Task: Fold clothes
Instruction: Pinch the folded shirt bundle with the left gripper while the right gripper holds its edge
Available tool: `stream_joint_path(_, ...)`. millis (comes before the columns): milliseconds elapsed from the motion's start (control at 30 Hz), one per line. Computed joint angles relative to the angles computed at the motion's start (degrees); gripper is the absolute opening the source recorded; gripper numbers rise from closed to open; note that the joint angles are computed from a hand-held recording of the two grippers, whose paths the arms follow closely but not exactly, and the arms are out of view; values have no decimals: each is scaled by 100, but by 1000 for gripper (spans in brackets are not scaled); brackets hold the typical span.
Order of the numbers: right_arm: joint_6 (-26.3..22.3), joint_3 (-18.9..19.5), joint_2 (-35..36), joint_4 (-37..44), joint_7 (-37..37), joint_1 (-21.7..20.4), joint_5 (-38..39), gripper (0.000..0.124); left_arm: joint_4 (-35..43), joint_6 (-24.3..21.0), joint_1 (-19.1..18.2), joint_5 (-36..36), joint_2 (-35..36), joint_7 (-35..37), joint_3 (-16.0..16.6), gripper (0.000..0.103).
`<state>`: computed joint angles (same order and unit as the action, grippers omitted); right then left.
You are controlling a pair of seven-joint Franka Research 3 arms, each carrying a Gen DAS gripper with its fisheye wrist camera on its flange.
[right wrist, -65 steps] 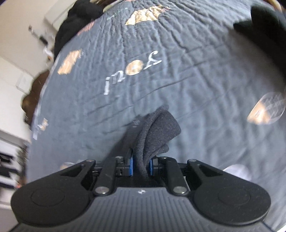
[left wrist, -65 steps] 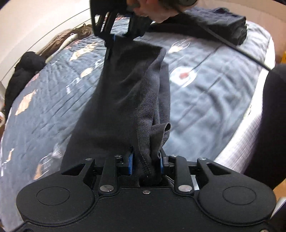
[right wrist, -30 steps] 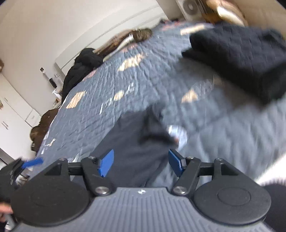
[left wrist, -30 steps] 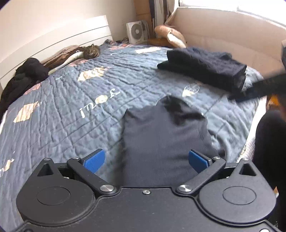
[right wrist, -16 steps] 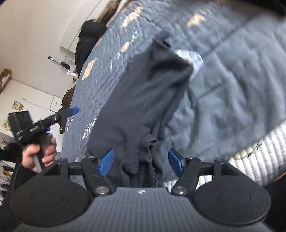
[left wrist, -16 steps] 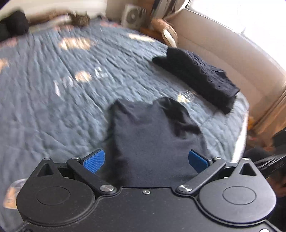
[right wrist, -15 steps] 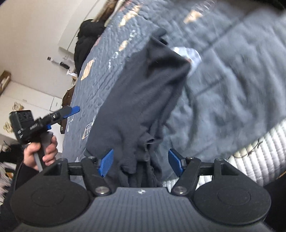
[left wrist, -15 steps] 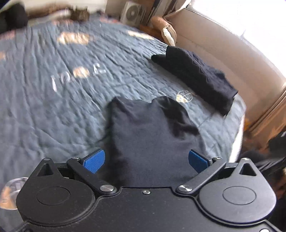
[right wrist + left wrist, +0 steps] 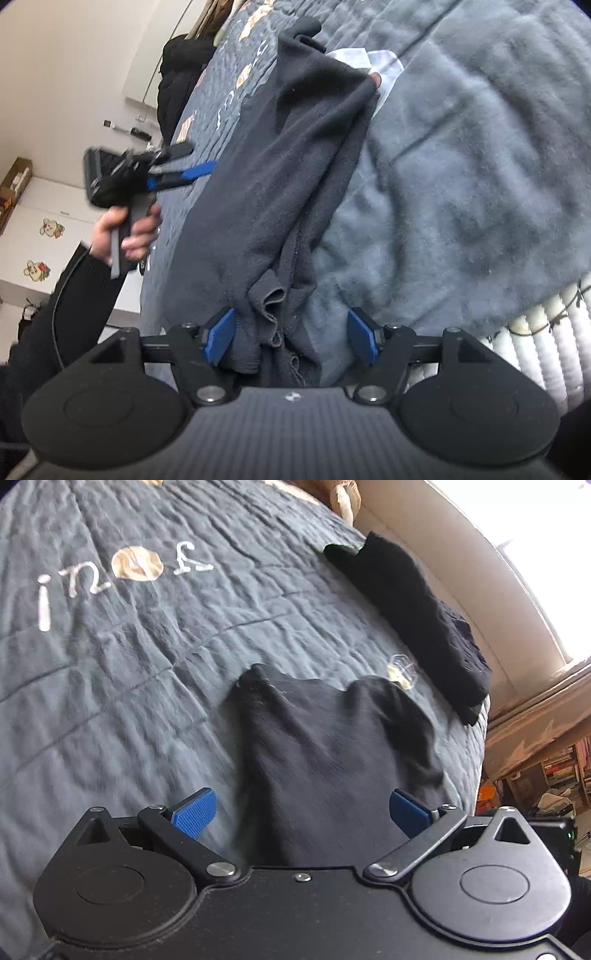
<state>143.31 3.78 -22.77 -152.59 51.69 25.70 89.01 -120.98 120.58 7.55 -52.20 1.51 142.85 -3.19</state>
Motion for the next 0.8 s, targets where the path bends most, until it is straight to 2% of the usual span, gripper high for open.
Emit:
stream_joint_path(267, -165, -50, -29, -43, 18, -29, -8, 67, 612, -174, 55, -202, 742, 92, -279, 101)
stream_joint_path(333, -202, -61, -29, -45, -9, -38, -21, 67, 756, -327, 70, -209, 843, 175, -358, 97)
stream_joint_path(400, -244, -77, 4, -36, -74, -50, 17, 67, 875, -529, 81, -217, 923, 279, -428, 75)
stream_joint_path(433, -249, -68, 0, -40, -110, -51, 17, 67, 912, -533, 59, -161, 952, 335, -461, 70)
stream_joint_path(467, -265, -67, -8, -49, -119, -55, 11, 67, 915, -506, 35, -74, 959, 372, -482, 57)
stream_joint_path(500, -281, -68, -17, -58, -127, -58, 3, 67, 919, -485, 21, -12, 975, 364, -493, 36)
stream_joint_path(567, -383, -91, 0, -59, -119, -63, -37, 67, 992, -650, 78, -64, 1075, 271, -495, 24)
stream_joint_path(800, -487, -92, -31, -66, -165, -78, -93, 68, 926, -715, 187, -208, 1128, 233, -497, 21)
